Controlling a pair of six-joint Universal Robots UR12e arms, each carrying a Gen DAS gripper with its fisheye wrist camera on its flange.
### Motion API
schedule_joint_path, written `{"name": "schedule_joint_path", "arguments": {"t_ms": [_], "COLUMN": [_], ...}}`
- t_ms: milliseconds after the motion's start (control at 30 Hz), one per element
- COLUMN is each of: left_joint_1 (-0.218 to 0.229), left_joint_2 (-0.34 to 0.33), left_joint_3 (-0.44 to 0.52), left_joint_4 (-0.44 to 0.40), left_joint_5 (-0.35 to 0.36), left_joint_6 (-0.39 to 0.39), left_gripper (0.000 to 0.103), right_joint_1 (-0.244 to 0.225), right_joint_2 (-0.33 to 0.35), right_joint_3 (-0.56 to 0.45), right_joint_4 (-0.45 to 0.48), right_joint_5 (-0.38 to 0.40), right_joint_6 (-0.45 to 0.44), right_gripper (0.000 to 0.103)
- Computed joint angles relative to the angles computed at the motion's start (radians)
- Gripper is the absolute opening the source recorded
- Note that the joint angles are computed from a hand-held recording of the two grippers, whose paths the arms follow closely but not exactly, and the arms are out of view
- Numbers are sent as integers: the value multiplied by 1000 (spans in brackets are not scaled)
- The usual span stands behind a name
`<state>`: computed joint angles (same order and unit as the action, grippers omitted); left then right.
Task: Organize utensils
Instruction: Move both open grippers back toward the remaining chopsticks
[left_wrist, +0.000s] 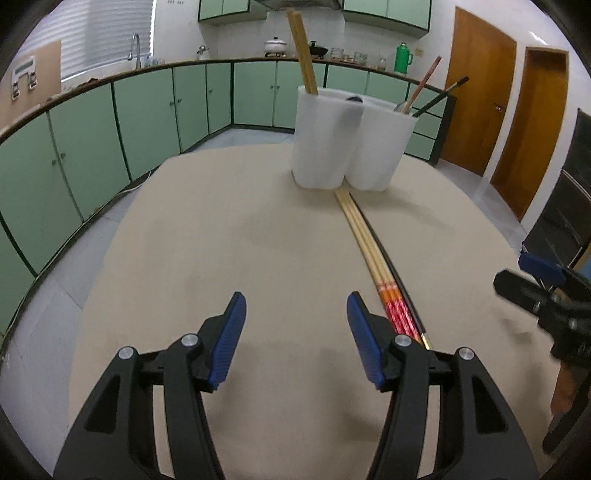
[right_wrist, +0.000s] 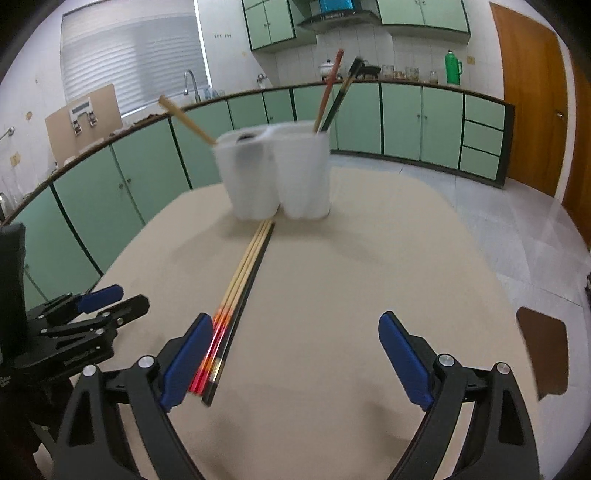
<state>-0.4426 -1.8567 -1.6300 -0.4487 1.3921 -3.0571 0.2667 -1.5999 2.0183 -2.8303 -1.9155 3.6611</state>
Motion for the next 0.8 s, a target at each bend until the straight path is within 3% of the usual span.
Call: {"name": "schedule_joint_path", "arguments": {"t_ms": [167,600,800], "left_joint_1": [-8,-2,-5], "left_joint_2": [9,21,17], "left_joint_3": [-15,-26,-20], "left_joint_4": [-34,-75,-84], "left_joint_5": [17,32,32], "left_joint_6": [11,13,13], "left_gripper": [56,58,58], "right_joint_1": [29,63,66], "right_joint_2": [15,43,37], "right_joint_3": [-10,-53,-57], "right_joint_4": [48,203,239], "right_joint_5": [5,52,12], "right_joint_6": [2,-57,-37], "right_gripper": [89,69,67]}}
